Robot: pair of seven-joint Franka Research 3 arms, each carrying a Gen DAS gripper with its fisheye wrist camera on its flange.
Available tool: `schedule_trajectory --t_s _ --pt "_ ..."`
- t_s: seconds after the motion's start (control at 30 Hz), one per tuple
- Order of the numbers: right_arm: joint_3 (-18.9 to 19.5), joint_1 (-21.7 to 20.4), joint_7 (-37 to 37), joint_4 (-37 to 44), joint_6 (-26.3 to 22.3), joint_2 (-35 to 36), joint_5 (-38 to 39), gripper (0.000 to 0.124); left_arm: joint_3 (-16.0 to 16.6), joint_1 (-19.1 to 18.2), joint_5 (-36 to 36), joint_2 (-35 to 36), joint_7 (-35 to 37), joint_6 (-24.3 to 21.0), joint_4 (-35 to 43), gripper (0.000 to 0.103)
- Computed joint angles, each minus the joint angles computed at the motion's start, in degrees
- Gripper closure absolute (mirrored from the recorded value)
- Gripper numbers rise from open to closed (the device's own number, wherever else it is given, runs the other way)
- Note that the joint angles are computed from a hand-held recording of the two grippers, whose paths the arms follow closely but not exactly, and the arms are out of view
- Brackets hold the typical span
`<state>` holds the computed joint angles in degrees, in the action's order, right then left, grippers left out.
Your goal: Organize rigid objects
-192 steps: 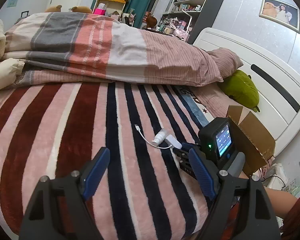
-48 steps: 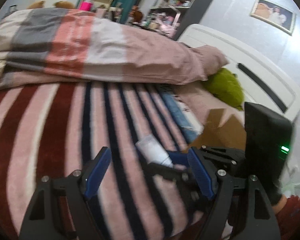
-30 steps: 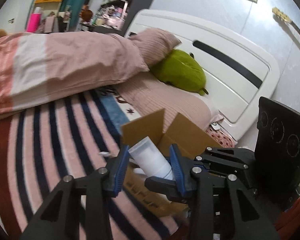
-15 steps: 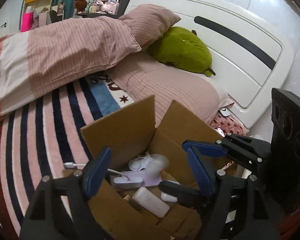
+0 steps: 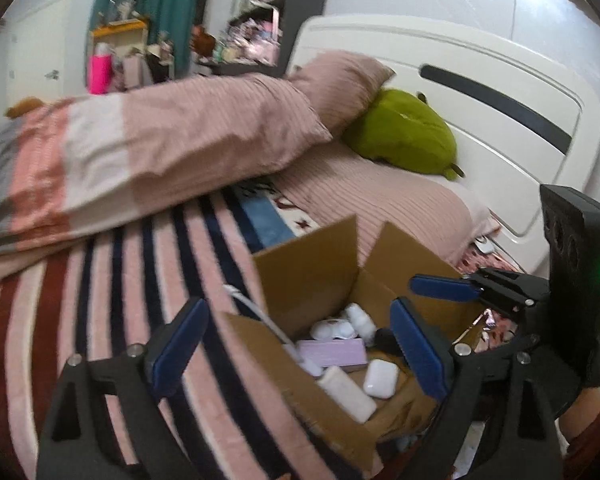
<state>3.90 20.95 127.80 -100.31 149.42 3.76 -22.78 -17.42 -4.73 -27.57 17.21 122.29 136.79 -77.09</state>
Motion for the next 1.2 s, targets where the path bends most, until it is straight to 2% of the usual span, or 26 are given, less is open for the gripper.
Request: schedule_trajectory --t_s 0.07,0.17,0.23,0.27,0.3,0.37,0.5,0.73,1.2 --pt "-0.02 0.12 0.98 -0.53 1.65 -0.55 -1.25 0.058 0.58 0.60 -0.62 -2.37 -0.23 3.11 -3.14 0.012" --pt "-0.05 0.02 3.33 -2.23 6.17 -1.82 -5.09 0.042 2.03 1.15 -0.72 -5.71 -2.20 7.81 -7.66 0.012" --pt "-0.07 -0.42 6.96 -3.93 11.04 -2.81 -9.07 0.035 3.09 1.42 -0.71 -7.91 -3.99 11.91 -11.09 0.007" --pt "0.05 -0.67 8.59 -4.23 12.51 -2.95 -10.73 0.031 3.67 1.56 -0.65 -9.10 -4.91 14.77 -13.16 0.002" --pt "0.13 -0.93 10.33 -4.58 14.22 -3.09 -12.68 0.027 4.01 1.66 -0.67 -9.81 -5.30 16.36 -14.40 0.001" --pt "0.48 -1.21 10.49 -4.34 15.57 -2.84 -13.34 0.026 4.92 1.92 0.15 -10.76 -6.71 18.15 -16.05 0.001" --pt "0.46 -1.03 11.48 -3.47 17.00 -1.99 -15.55 0.026 6.21 2.64 1.06 -12.11 -8.84 19.82 -18.21 0.001" --pt "-0.42 0.50 11.65 -0.99 16.03 -0.07 -17.66 0.026 7.00 2.70 3.58 -12.78 -11.16 20.86 -19.53 0.001" --pt "-1.39 1.30 14.42 -0.72 15.53 -0.01 -20.22 0.026 7.12 2.55 8.10 -12.45 -13.93 20.34 -19.57 0.001"
